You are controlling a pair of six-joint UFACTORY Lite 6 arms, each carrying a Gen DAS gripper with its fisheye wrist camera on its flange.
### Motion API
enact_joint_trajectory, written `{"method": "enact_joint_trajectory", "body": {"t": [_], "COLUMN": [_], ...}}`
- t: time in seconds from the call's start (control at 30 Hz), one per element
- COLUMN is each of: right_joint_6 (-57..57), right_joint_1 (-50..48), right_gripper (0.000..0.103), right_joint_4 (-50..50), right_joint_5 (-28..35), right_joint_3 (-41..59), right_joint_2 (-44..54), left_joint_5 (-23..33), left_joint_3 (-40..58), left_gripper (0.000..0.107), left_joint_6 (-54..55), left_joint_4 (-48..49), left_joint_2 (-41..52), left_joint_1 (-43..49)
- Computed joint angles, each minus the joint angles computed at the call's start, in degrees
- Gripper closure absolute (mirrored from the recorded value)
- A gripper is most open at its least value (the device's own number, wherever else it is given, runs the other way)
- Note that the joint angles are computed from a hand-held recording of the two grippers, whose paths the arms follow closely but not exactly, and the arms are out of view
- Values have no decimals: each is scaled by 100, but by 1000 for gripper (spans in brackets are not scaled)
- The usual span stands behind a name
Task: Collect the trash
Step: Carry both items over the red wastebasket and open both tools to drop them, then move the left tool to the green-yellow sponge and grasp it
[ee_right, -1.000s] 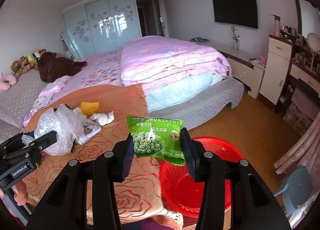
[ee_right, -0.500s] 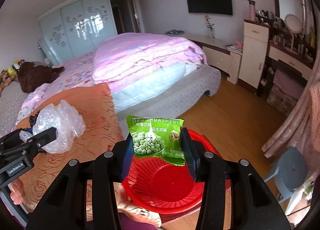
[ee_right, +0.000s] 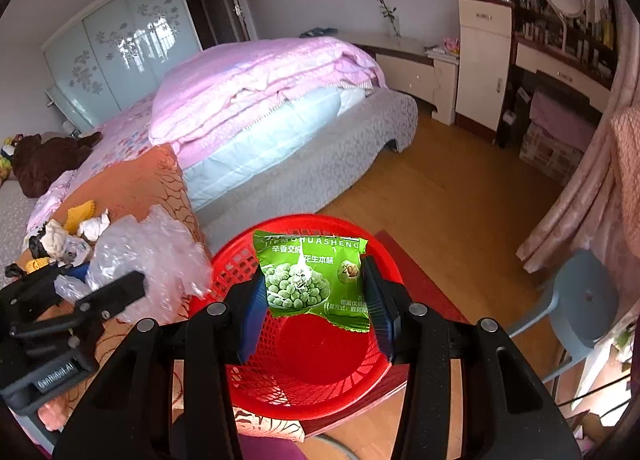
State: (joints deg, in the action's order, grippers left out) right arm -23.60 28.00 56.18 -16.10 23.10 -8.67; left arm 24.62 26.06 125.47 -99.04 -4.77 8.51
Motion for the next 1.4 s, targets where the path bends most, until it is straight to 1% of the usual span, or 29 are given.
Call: {"method": "enact_joint_trajectory", "body": {"t": [0.1,0.23,0.27,0.37,0.47,0.57,0.73,0.87,1.03,1.1,1.2,1.3,1.4], "right_joint_6": [572,1011,1027,872,585,381,-294,-860,-1420,-1478,-1615,-1704,-1758], "right_joint_1": [-121,-295,-308,-299,-214,-131,162,435,954,1158,1480,1789,2077], "right_gripper": [56,43,40,37,36,36,36,36,36,36,36,35,34], "right_joint_4": [-566,-1000,-987,-749,-399,-183,583,1260,1996,2088,2282,2409,2565], "right_joint_5": [81,141,130,87,46,3,-171,-426,-923,-1053,-1197,-1289,-1380], "right_joint_3": [39,15,-3,-58,-78,-72,-55,-68,-59,-14,99,240,350], "right_joint_2": [216,298,288,219,163,157,90,-53,-234,-216,-160,-73,11], "left_joint_5": [-17,48,77,71,143,224,367,523,688,826,1024,1152,1393], "left_joint_3": [-8,-31,-53,-108,-146,-232,-332,-387,-497,-506,-472,-437,-358], "left_gripper": [55,44,42,41,37,36,36,36,35,32,31,31,31], "left_joint_6": [266,248,285,325,243,255,317,148,-121,-265,-403,-388,-319], "left_joint_4": [-217,-159,-152,-186,-86,-73,42,278,596,798,1083,1228,1443], "left_joint_2": [161,179,150,70,9,-62,-171,-347,-750,-870,-920,-926,-844], "left_joint_1": [-45,43,83,66,194,334,689,1018,1462,1770,2229,2642,3219]}}
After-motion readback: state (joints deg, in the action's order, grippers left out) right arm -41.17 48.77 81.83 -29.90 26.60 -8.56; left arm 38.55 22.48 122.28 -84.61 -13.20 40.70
